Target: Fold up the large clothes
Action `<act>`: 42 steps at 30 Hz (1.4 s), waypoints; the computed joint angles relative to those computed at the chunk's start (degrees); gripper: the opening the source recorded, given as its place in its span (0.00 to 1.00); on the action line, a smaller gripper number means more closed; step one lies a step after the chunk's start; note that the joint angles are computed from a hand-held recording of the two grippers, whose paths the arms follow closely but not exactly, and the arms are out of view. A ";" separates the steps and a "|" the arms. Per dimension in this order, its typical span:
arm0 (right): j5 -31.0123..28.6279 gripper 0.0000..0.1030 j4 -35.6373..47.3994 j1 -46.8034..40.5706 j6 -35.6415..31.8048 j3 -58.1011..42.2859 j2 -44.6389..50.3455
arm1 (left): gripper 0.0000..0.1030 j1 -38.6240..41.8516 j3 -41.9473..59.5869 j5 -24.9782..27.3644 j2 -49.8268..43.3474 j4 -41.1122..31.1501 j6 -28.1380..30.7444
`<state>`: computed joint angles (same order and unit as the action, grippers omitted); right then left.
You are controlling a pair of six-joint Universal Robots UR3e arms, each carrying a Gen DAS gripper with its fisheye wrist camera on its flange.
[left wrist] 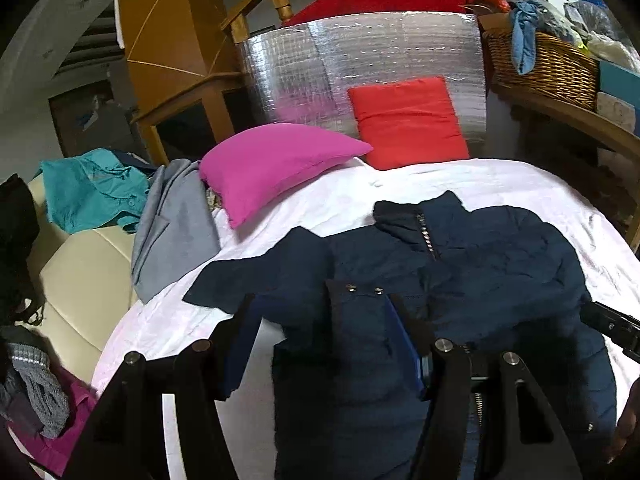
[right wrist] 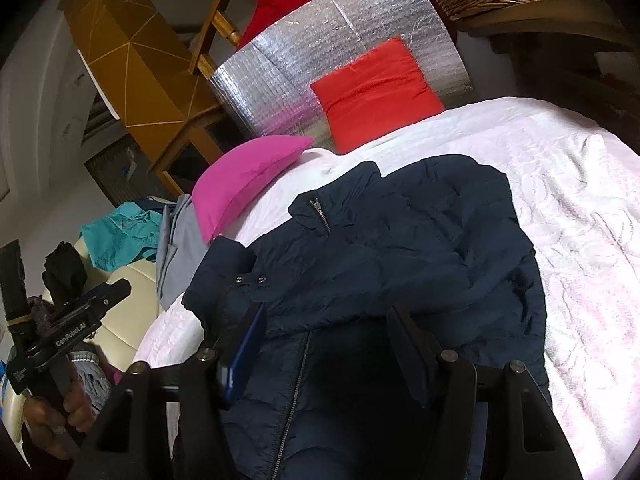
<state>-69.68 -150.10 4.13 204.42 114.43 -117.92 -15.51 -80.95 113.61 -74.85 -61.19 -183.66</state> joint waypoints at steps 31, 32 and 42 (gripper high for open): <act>-5.66 0.64 -4.88 7.65 1.12 -5.54 14.30 | 0.79 56.38 -3.40 -59.01 -14.15 -15.98 0.84; -5.40 0.64 -5.14 7.24 0.99 -5.17 14.31 | 0.79 57.19 -3.61 -60.19 -15.59 -14.41 -0.63; -2.01 0.64 -7.62 3.72 0.33 -2.43 15.58 | 0.40 57.28 -3.16 -66.72 -26.47 -0.63 -13.12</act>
